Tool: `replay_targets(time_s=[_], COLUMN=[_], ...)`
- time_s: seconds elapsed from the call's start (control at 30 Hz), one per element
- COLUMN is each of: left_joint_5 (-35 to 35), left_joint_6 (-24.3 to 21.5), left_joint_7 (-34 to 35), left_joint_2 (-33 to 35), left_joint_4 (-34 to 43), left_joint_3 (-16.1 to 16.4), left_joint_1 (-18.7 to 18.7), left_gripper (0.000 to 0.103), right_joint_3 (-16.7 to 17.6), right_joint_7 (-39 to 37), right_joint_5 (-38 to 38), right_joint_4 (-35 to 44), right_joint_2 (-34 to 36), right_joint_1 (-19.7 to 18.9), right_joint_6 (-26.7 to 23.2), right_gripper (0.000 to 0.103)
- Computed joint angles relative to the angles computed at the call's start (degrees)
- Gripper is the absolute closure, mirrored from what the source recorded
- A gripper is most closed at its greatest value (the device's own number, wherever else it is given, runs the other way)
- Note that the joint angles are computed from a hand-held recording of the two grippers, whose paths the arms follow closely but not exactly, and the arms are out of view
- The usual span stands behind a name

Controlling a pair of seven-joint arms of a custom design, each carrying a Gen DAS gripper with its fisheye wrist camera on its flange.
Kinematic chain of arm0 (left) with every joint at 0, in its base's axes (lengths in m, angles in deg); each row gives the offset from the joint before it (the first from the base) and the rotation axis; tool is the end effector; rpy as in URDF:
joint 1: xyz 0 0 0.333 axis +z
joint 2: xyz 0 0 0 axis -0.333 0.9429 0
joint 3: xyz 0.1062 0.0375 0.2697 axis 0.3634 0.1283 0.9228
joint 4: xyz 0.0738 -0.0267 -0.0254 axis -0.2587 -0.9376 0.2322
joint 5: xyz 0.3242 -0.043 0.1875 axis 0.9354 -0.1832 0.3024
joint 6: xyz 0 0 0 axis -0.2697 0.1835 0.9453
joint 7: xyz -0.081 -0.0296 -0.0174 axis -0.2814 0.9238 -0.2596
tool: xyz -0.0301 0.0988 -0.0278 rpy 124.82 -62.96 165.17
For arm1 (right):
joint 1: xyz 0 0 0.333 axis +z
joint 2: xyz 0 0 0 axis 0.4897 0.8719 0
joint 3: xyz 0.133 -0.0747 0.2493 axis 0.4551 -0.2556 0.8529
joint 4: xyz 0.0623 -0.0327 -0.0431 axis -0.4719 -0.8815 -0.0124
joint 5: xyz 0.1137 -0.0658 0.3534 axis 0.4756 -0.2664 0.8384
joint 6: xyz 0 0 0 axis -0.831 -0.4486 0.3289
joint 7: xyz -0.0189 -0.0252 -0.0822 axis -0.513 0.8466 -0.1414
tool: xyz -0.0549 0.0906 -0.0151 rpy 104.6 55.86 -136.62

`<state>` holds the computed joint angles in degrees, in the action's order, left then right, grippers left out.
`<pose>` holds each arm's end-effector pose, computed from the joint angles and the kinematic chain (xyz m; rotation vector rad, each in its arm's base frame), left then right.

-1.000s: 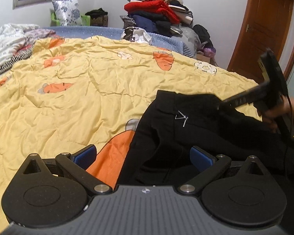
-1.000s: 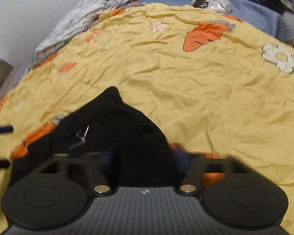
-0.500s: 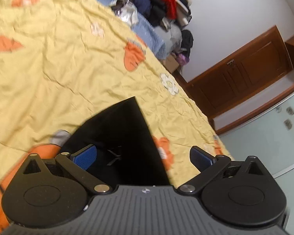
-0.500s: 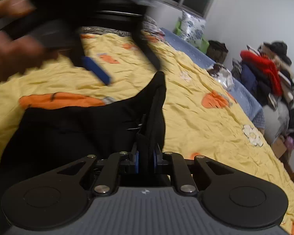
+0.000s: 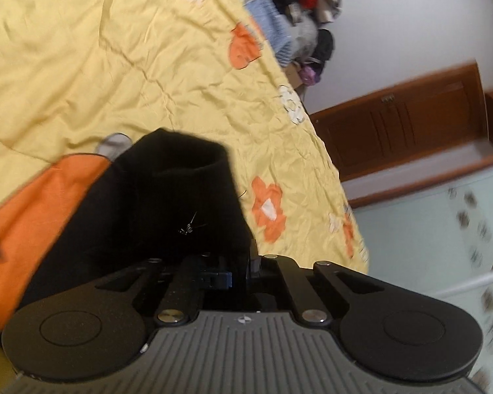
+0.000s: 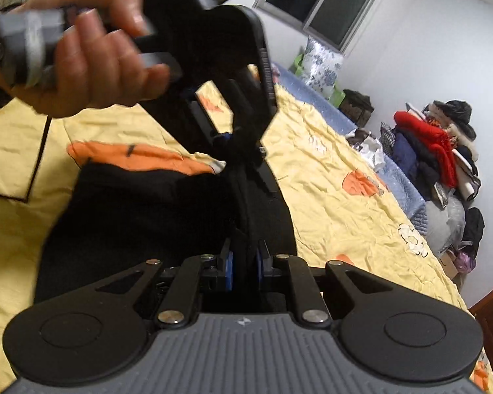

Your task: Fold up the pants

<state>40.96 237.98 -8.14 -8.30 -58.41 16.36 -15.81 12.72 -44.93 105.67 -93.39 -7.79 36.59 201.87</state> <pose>0.6149 -0.1121 0.4356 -2.6013 1.0242 -1.4236 0.6449 0.2120 0.4094 -2.1872 0.0255 -0.5936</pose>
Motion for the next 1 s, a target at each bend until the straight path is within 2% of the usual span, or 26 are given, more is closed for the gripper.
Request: replay_targets(time_s=[0.07,0.13,0.2,0.23,0.3,0.4,0.53,0.57,0.63,0.7,0.73,0.77,0.83,0.9,0.93,0.97,1.0], left_joint_5=[5.97,13.83,29.17,35.43,41.99,42.78,54.31,56.15,59.45,65.13,67.3,70.54,75.63,79.88,83.13,86.3,89.72], left_joint_6=[0.65,0.52,-0.61,-1.33,-2.2,-3.02,-3.43,-4.09,-5.75,-6.38,-6.69,-7.81,-10.62,-13.74,-16.63,-20.4,-23.68], left_joint_7=[-3.49,-8.38,-19.77,-24.73,-29.13,-30.18,-39.83,-41.19,-44.29,-49.14,-51.1,-53.55,-56.58,-59.61,-62.11,-64.82,-68.02], left_joint_2=[-4.48,-8.59,-11.94,-13.28,-14.68,-14.75,-15.17,-14.92,-13.99,-13.5,-13.64,-13.89,-14.63,-15.8,-16.56,-17.38,-18.25], left_joint_4=[-5.47,-10.64,-15.08,-16.93,-19.24,-20.51,-21.58,-21.39,-20.58,-20.09,-19.99,-19.55,-18.59,-18.01,-17.5,-16.9,-16.58], left_joint_3=[3.92,7.68,12.55,13.32,12.95,12.2,11.83,11.72,11.89,12.57,12.78,12.88,12.53,11.83,11.24,10.45,9.65], left_joint_1=[-3.86,-7.46,-11.14,-11.5,-10.75,-9.99,-8.78,-8.58,-8.37,-8.42,-8.53,-8.66,-8.85,-8.84,-8.78,-8.81,-8.8], left_gripper=[0.097,0.097,0.098,0.098,0.097,0.097,0.096,0.094,0.081,0.079,0.077,0.076,0.066,0.061,0.054,0.051,0.048], right_joint_3=[0.96,0.12,-1.08,-1.8,-3.0,-4.59,-5.32,-5.31,-5.87,-5.46,-5.29,-5.09,-4.52,-6.11,-7.45,-8.62,-9.64], right_joint_7=[-3.77,-5.57,-6.98,-6.81,-7.66,-6.81,-3.77,-3.5,-0.32,-1.6,-2.08,-2.85,-9.27,-14.79,-14.54,-13.52,-12.2], right_joint_5=[4.46,6.66,7.43,6.87,6.31,4.87,3.61,3.84,1.44,3.73,5.37,6.98,13.42,16.98,17.2,17.62,18.22], right_joint_4=[-4.16,-8.27,-12.73,-14.61,-17.9,-19.36,-19.48,-20.64,-20.32,-20.5,-20.71,-21.52,-24.52,-27.47,-28.6,-28.98,-29.27], right_joint_2=[-3.2,-6.55,-10.07,-11.5,-13.56,-13.4,-12.8,-13.71,-13.15,-12.66,-12.69,-13.24,-15.82,-19.13,-20.7,-21.49,-22.07], right_joint_1=[-1.27,-1.13,-0.37,0.23,1.83,4.32,5.39,5.53,5.92,5.77,5.7,5.88,6.71,6.2,5.63,5.25,4.9], right_joint_6=[-0.65,-2.4,-4.09,-4.92,-4.9,-3.62,-3.29,-3.08,-3.63,-2.85,-2.31,-0.89,4.52,2.66,0.63,-0.11,0.47], right_gripper=[0.09,0.09,0.09,0.09,0.09,0.09,0.09,0.09,0.09,0.089,0.085,0.075,0.062,0.045,0.033,0.029,0.029])
